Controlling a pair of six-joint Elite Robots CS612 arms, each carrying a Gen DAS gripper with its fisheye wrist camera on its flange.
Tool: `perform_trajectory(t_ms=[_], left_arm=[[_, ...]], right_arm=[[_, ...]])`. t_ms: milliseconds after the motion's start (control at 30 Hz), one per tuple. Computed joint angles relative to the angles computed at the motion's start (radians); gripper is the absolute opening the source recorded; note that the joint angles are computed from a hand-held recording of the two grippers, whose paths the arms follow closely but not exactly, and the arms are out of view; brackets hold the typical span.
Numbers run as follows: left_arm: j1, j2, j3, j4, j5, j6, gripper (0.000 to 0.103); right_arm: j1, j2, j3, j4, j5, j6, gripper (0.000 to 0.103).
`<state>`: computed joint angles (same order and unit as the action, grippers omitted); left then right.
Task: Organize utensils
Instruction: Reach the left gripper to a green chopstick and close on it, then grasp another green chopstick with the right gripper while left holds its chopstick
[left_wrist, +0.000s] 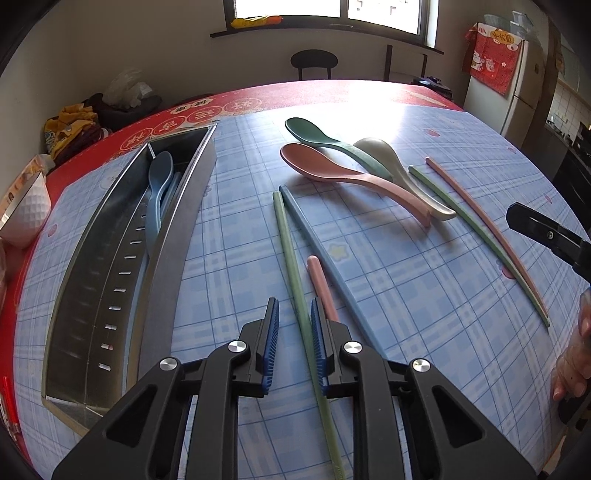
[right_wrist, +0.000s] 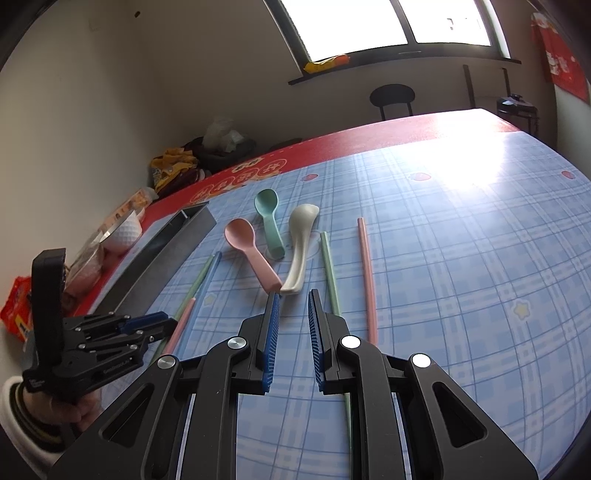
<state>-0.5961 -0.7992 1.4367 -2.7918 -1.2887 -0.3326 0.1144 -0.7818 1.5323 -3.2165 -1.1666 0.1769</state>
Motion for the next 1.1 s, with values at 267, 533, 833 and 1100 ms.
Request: perform_trajectory(t_ms=[267,533,833,1100], left_arm=[[-0.005,0.008,0.009,-0.057,0.025,0.011,0.018],[0.003,0.001,0.03,-0.094,-0.016,-0.006,0.008],[0.003,0.0,0.031,-0.098,-0.021,-0.013,0.008],[0.01,0.001,0.03,-0.101,-0.041,-0.017,0.008]], right_arm=[[-0.002,0.001,0.0,-0.003,-0.002,0.014,0.017],[0.013,0.002,-0.032,0.111,-0.088,0.019,0.017],[0.04,0.012,-0.086,0.261,-0.183,-0.047,0.017],[0.067,0.014,-0.118,0.343,-0.303,-0.094,0.017]])
